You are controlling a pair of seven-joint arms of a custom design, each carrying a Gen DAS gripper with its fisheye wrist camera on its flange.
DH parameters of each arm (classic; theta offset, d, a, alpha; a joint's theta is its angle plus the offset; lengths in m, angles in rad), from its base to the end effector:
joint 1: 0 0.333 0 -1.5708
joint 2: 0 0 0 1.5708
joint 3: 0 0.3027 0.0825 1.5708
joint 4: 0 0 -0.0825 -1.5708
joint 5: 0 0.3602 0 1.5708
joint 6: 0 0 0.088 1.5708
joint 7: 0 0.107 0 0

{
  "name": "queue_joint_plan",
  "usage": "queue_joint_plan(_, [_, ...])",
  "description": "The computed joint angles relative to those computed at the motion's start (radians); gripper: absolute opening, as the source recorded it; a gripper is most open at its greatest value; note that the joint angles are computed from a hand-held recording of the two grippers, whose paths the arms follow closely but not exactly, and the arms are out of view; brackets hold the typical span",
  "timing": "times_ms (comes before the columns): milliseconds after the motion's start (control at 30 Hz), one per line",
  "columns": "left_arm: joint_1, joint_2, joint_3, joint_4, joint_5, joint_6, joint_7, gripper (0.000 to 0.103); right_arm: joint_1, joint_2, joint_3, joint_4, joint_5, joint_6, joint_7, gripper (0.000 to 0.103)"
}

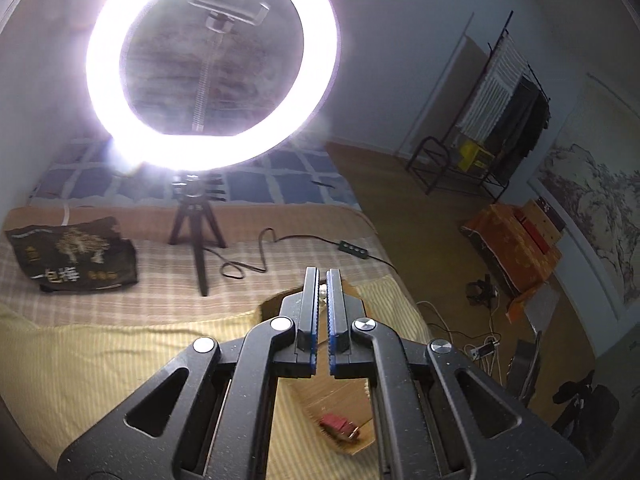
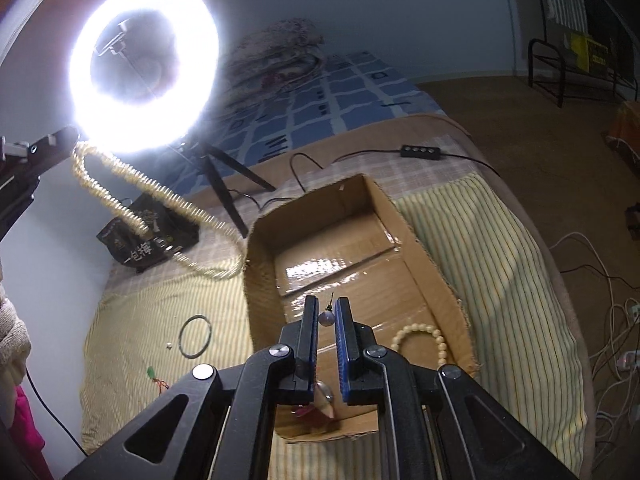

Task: Organize jewelry
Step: 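Lift and carry the necklace in the left tool and earring in the right tool into the box, then open the left tool releasing the necklace while the right tool releases the earring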

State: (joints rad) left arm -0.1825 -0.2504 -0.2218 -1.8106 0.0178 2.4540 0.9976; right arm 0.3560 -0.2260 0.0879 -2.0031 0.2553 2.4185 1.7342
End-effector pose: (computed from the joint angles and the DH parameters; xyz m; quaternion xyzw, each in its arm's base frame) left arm 0.4573 -0.2156 0.7310 -0.6817 0.5916 -0.4004 0.1581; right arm 0.4643 0.2271 0.6200 -0.7157 0.6163 -0.0561 0.3239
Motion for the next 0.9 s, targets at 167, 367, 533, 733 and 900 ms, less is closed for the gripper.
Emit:
queue_joint_plan(167, [-0.015, 0.100, -0.026, 0.064, 0.039, -0.017, -0.026, 0.000, -0.006, 0.009, -0.017, -0.007, 0.046, -0.016, -0.007, 0.006])
queue_joint_plan(367, [-0.044, 0.187, -0.028, 0.111, 0.062, -0.044, -0.047, 0.000, -0.016, 0.025, -0.028, -0.015, 0.094, -0.033, -0.016, 0.006])
queue_joint_plan(533, [-0.063, 0.219, -0.022, 0.123, 0.054, -0.050, -0.034, 0.001, -0.029, 0.035, -0.029, -0.018, 0.119, -0.035, 0.009, 0.028])
queue_joint_plan(733, [-0.070, 0.230, -0.018, 0.133, 0.051, -0.057, -0.026, 0.014, -0.040, 0.026, -0.024, -0.030, 0.101, -0.020, 0.035, 0.060])
queue_joint_plan(900, [-0.072, 0.207, -0.020, 0.106, 0.113, -0.042, -0.044, 0.046, -0.041, 0.019, -0.012, -0.028, 0.031, -0.011, 0.056, 0.069])
